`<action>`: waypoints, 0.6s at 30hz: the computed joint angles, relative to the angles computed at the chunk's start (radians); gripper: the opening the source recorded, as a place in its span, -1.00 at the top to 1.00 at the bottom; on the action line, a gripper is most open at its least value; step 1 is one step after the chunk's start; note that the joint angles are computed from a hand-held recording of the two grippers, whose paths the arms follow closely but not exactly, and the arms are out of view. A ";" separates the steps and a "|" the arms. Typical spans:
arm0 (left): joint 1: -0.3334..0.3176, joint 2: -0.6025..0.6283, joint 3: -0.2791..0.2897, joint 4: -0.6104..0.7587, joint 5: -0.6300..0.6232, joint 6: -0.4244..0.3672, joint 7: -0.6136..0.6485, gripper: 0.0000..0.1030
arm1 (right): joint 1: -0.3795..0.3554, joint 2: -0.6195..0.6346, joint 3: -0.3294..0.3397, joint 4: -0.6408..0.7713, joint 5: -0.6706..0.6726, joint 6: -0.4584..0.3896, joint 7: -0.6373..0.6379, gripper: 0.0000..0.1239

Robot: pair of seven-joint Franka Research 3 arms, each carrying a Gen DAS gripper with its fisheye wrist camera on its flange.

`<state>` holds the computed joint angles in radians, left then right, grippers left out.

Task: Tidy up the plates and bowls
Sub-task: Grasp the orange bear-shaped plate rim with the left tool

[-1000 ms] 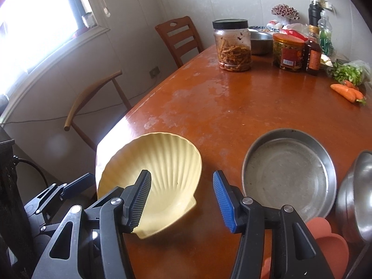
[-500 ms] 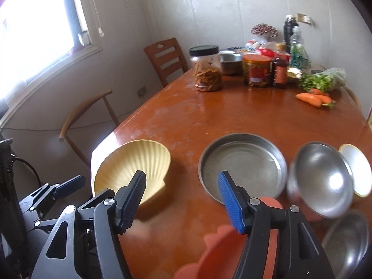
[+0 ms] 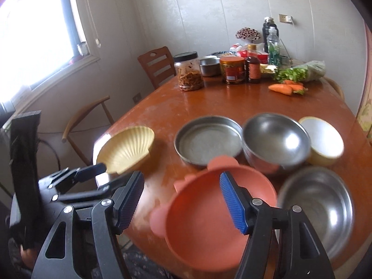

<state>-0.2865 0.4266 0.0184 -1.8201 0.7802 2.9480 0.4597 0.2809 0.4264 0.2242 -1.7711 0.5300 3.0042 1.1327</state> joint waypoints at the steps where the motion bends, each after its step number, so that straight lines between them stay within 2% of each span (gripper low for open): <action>1: 0.004 0.007 -0.012 0.006 -0.012 -0.007 0.015 -0.35 | -0.009 -0.015 0.007 -0.027 0.010 0.007 -0.009 -0.13; 5: 0.008 0.031 -0.040 0.030 -0.051 -0.018 0.068 -0.35 | -0.068 -0.066 0.063 -0.134 0.100 0.042 -0.063 -0.13; 9: 0.021 0.057 -0.073 0.054 -0.112 -0.018 0.139 -0.35 | -0.101 -0.097 0.087 -0.199 0.201 0.044 -0.097 -0.13; 13: 0.063 0.089 -0.142 0.078 -0.226 -0.015 0.273 -0.35 | -0.080 -0.108 0.060 -0.229 0.233 0.028 -0.097 -0.13; 16: 0.038 0.119 -0.127 0.125 -0.261 -0.042 0.314 -0.35 | -0.055 -0.110 0.036 -0.243 0.238 0.051 -0.081 -0.14; 18: 0.034 0.136 -0.127 0.148 -0.282 -0.050 0.340 -0.35 | -0.070 -0.109 0.049 -0.242 0.263 0.049 -0.092 -0.14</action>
<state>-0.2524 0.5628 -0.1087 -1.6718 0.4981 2.8978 0.7999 0.2112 0.3178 0.2734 -2.0130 0.7928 3.0527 1.0410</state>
